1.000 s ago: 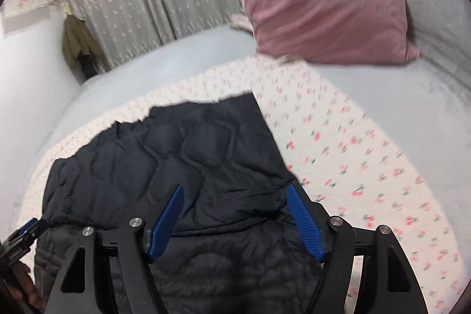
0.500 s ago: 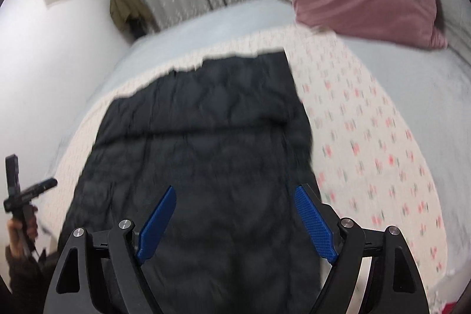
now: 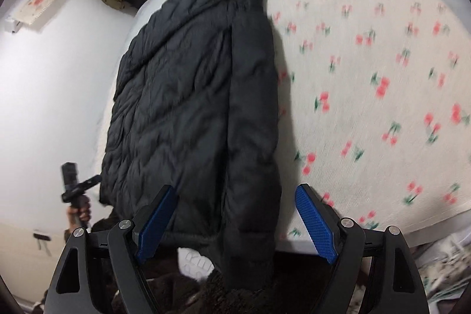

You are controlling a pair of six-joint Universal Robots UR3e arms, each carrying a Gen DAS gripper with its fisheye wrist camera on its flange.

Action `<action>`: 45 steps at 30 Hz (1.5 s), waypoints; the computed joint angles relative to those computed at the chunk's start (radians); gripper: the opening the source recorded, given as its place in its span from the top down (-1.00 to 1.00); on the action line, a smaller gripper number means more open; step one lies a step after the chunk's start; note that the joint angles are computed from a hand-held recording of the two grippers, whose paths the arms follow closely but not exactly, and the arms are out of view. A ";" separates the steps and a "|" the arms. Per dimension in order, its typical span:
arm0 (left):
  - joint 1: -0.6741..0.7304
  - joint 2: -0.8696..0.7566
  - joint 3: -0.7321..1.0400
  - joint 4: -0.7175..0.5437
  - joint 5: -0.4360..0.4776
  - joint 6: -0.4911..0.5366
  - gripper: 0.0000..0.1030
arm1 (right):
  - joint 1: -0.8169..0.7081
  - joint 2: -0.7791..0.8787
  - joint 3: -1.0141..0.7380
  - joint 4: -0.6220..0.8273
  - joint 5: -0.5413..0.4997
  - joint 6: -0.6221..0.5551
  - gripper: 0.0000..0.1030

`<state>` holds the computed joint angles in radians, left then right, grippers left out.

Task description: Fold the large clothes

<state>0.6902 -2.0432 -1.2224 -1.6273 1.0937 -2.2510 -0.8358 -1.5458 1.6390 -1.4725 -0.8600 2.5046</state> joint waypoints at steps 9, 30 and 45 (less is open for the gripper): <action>-0.027 0.138 -0.178 0.008 0.009 0.102 -0.07 | 0.047 -0.038 0.054 0.102 0.046 -0.100 -0.18; 0.450 0.490 0.056 -1.004 -0.272 0.751 0.74 | -0.165 -0.509 -0.259 0.707 0.191 -0.357 0.83; -0.119 -0.153 0.284 0.592 -0.306 -0.711 0.61 | 0.370 0.463 -0.806 -0.569 -0.146 0.922 0.82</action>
